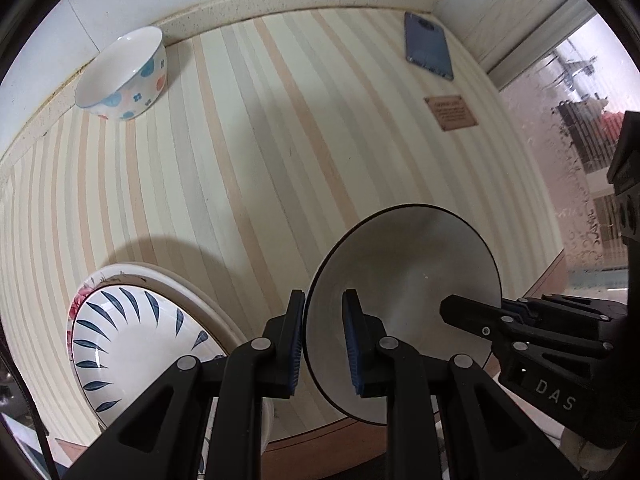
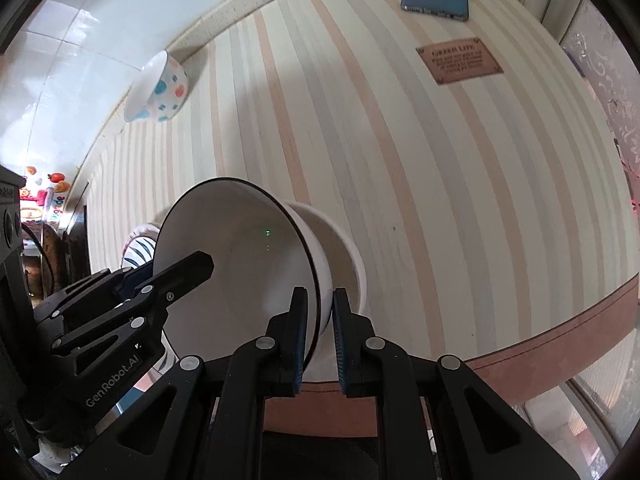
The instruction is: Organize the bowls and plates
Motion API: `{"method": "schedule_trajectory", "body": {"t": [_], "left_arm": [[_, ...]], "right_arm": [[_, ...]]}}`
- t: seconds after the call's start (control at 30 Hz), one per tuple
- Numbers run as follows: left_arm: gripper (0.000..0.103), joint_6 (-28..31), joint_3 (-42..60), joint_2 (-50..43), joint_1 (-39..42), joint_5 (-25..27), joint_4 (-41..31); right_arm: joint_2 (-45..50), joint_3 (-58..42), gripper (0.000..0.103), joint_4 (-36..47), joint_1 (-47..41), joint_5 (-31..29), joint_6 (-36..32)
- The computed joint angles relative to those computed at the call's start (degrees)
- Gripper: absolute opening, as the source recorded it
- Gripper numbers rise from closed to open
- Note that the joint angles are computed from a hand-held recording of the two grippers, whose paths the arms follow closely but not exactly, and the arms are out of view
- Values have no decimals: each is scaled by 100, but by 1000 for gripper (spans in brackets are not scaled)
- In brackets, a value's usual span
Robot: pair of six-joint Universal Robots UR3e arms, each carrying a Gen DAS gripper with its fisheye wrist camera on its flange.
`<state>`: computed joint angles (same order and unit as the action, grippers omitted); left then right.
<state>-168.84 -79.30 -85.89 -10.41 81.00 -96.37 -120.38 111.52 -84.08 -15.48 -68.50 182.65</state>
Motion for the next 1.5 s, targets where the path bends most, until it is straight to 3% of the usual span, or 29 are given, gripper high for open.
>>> {"method": "schedule_trajectory", "body": {"t": [0.27,0.43,0.67,0.97,1.0,1.03,1.07,1.13,1.23,1.33,1.5], "left_arm": [[16,-56,-216,13,-293,311,306],[16,4,-207,24,-162,182,170],[16,98,-77,73,-27,-61,-33],[18,562,1292,-9,1131,-695,-762],[20,541,1579,-148,1358,-802,-837],[22,513,1820,-294,1528,-872,-894],[23,469,2036,-457,1657,-922,-927],[23,287,2566,-947,1936,-935,-938],[23,-58,3281,-1800,2250,-707,-814],[22,-479,4133,-2748,2499,-586,-841],[22,-958,5601,-4187,2577,-523,-966]], "right_arm": [[103,202,14,-261,211,-248,257],[192,93,14,-11,22,-138,133],[552,-446,18,209,349,-414,222],[767,-1664,19,1150,-93,-440,-224],[895,-1926,21,1254,-177,-330,-300],[1031,-2133,29,1231,-218,-221,-291],[1265,-2456,39,1240,-239,-63,-315],[1707,-2862,45,1024,-160,215,-241],[2895,-3761,45,463,246,609,62],[4033,-4625,45,-258,821,581,587],[6624,-7480,45,-321,1570,371,1013]]}}
